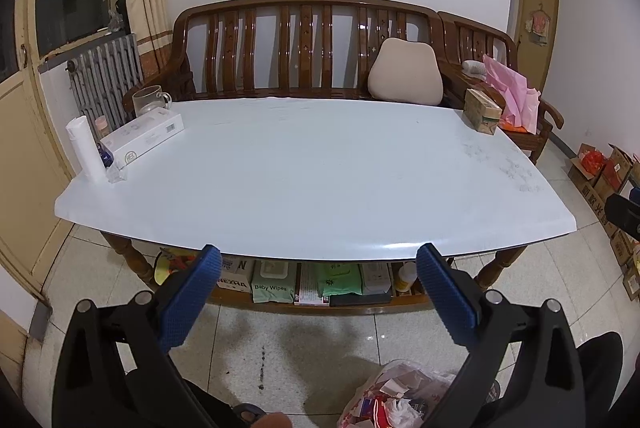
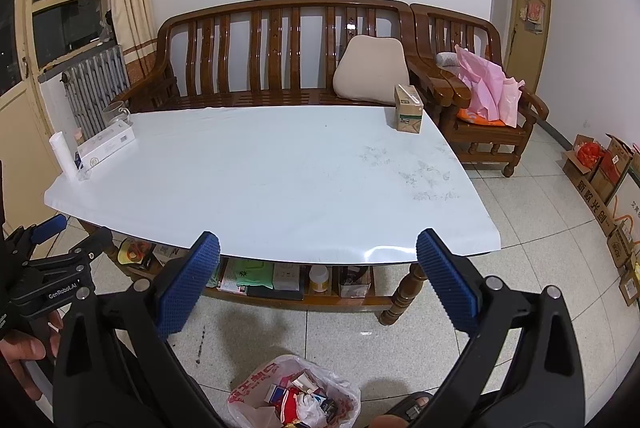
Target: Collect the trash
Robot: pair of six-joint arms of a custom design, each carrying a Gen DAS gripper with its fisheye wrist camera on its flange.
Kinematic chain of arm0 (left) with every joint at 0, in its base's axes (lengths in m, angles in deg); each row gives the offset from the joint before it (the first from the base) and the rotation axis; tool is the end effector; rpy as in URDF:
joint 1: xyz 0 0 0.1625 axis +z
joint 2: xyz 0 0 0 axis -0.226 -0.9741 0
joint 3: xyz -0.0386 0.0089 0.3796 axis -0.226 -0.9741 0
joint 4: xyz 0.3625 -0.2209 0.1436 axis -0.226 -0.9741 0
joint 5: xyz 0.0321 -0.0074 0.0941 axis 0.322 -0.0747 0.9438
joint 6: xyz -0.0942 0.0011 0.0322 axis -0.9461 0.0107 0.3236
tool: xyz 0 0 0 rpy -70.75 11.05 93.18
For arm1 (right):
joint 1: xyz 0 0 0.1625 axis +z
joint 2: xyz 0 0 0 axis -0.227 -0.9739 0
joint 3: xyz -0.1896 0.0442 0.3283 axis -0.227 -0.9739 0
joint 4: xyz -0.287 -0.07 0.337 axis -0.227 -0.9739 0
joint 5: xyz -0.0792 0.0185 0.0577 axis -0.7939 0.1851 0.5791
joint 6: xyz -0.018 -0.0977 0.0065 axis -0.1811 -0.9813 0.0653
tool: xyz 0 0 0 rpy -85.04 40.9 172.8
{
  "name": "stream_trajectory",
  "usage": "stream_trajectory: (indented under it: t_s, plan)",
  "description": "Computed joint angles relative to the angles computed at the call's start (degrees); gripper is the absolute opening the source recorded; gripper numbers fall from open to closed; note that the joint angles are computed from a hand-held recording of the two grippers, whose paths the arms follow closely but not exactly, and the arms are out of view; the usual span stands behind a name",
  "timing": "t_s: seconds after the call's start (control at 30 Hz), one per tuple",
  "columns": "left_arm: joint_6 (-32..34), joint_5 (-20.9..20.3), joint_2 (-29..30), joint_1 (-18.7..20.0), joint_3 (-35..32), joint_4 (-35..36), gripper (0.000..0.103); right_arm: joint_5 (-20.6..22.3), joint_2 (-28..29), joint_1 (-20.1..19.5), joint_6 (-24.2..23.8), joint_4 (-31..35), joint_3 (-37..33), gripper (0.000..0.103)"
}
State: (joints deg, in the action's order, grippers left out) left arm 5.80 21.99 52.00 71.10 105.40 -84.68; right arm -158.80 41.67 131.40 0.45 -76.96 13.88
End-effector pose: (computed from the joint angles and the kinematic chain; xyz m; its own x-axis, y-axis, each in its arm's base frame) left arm -0.3060 -0.8466 0.3802 -0.6629 0.3988 -0.6336 0.7190 0.5750 -0.3904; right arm 0.4561 -0.7557 0.3112 -0.6624 0.3364 0.6694 -0.4200 0.5732 -0.7036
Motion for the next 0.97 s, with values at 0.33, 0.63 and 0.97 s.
stream_trajectory:
  t_s: [0.33,0.63,0.97]
  plan:
    - [0.75,0.23,0.01,-0.10,0.22,-0.55,0.095,-0.02,-0.41,0.03,0.19,-0.28,0.79,0.096]
    - [1.06,0.78,-0.74,-0.20,2.04,-2.22,0.095,-0.16,-0.87,-0.11,0.52,-0.23,1.58,0.096]
    - [1.07,1.25,-0.51,-0.33,1.84,-1.74,0.095,-0.07,-1.16,-0.18,0.80,-0.41,2.27,0.096]
